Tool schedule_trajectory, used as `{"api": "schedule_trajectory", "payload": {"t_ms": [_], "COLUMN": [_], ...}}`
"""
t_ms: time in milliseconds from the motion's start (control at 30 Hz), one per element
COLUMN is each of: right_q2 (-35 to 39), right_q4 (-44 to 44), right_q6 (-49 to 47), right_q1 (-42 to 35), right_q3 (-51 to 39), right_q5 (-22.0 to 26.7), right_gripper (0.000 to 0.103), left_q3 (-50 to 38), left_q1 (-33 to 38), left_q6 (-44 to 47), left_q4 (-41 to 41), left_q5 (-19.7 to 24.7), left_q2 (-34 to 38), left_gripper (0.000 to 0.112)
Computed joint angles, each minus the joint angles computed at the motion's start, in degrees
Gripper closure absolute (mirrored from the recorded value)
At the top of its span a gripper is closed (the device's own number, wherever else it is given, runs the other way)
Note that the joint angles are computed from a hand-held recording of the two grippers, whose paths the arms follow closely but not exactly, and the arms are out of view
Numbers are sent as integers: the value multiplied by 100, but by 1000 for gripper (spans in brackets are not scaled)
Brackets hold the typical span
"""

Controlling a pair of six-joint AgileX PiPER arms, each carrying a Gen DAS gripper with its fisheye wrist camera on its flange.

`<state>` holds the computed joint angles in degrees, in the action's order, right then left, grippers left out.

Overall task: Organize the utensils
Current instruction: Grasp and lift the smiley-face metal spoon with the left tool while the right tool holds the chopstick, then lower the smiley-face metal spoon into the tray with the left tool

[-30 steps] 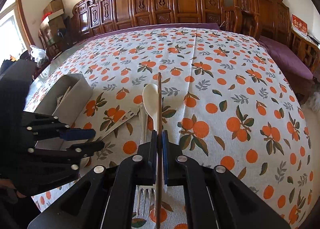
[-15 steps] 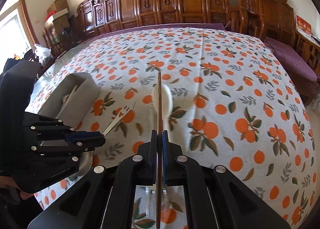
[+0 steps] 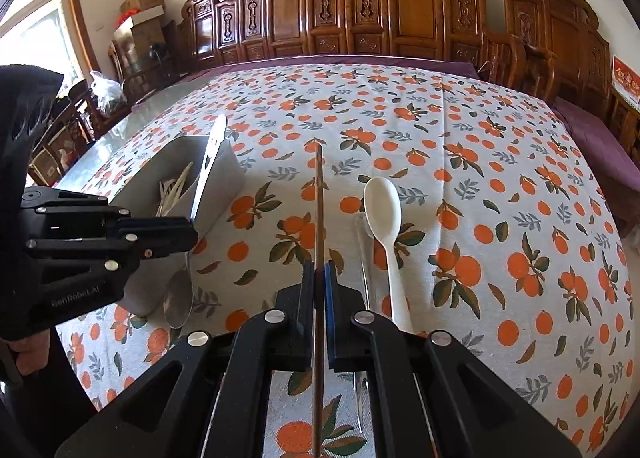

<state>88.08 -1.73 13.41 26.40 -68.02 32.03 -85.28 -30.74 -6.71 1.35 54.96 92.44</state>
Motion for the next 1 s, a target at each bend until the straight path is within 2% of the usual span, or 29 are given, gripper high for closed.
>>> {"api": "schedule_trajectory", "payload": {"t_ms": [233,567,800,1000], "right_q2": [-49,-78,-71,-135], "right_q4": [29,-12,-208,-126], "right_q6": [69,112,347,313], "right_q1": [23,86,129,149], "right_q3": [36,37,45,65], "right_q5": [-9,-58,17,-55], "right_gripper": [97,97,97,97], "left_q3": [206,377,469,414], "left_q1": [-37,36,158,331], "left_q6": [-33,-2,78,149], "left_q4": [-61,-214,-402,-450], "left_q5": [-316,-514,-569,-435], "left_q2": [-297,-647,-901,-1156], "left_gripper": [107,107,107,107]}}
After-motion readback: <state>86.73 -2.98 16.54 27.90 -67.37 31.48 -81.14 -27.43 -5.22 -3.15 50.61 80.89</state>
